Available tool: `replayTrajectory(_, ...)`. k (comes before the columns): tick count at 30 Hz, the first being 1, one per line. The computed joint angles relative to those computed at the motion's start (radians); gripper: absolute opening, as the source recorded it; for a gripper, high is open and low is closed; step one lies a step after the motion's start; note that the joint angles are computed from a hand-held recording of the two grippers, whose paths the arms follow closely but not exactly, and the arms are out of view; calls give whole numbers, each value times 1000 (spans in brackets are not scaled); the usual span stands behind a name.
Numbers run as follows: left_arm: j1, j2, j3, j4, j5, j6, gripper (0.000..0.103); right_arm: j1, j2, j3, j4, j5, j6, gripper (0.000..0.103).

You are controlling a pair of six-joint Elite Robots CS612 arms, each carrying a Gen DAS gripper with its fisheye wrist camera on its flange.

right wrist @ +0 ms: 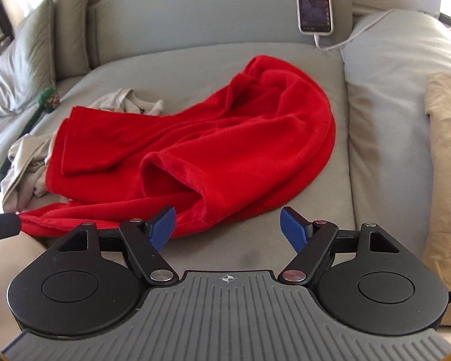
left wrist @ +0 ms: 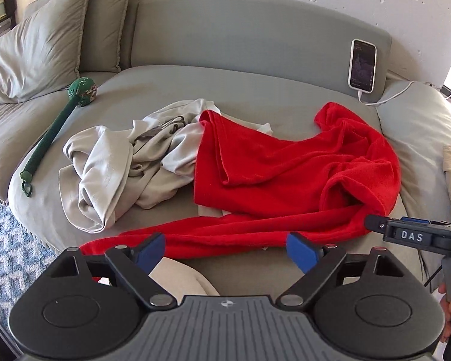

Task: Fold clothes
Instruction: 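Lift the red sweatshirt with the right gripper and lay it flatter, then grasp the red sweatshirt again with the right gripper and lift it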

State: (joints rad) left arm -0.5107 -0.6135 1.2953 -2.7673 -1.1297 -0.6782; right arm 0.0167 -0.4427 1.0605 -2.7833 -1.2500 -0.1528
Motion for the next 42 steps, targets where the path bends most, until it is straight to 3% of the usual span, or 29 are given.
replayTrajectory(2, 4, 0, 4, -4, -9, -8, 87, 6, 11, -14, 8, -12, 1, 61)
replayTrajectory(3, 5, -2, 8, -2, -5, -24, 87, 7, 4, 5, -30, -2, -27, 61)
replayTrajectory(6, 11, -15, 29, -3, 24, -78, 88, 4, -27, 86, -169, 79, -179, 61)
replayTrajectory(9, 15, -26, 47, 7, 71, -133, 93, -2, -51, 137, -171, 213, -381, 60)
replayTrajectory(10, 16, -30, 51, 12, 88, -151, 93, 3, -52, 138, -155, 218, -416, 59)
replayTrajectory(15, 23, -49, 80, 25, 97, -220, 93, 39, -26, 102, -114, 198, -521, 59)
replayTrajectory(19, 26, -70, 120, -1, 118, -277, 93, 78, -8, 100, -166, 126, -724, 64)
replayTrajectory(22, 27, -86, 146, -10, 138, -308, 93, 99, 14, 95, -242, 77, -824, 57)
replayTrajectory(23, 27, -91, 154, -13, 144, -317, 93, 99, 19, 85, -241, 80, -807, 48)
replayTrajectory(24, 27, -96, 163, -17, 149, -326, 94, 100, 20, 71, -216, 71, -775, 22)
replayTrajectory(25, 28, -100, 170, -19, 151, -334, 94, 98, 20, 53, -181, 69, -721, 11)
replayTrajectory(28, 27, -109, 183, -32, 154, -345, 94, 83, 13, 34, -163, 103, -557, 7)
replayTrajectory(32, 22, -110, 186, -54, 181, -355, 94, 58, -18, 56, -250, 182, -370, 5)
replayTrajectory(37, 16, -104, 168, -50, 216, -341, 95, 20, -42, 40, -477, 236, -27, 5)
replayTrajectory(40, 16, -99, 164, -97, 193, -308, 96, -15, -50, 11, -653, 179, 199, 5)
replayTrajectory(42, 18, -89, 149, -121, 161, -270, 96, -33, -60, -6, -717, 62, 275, 5)
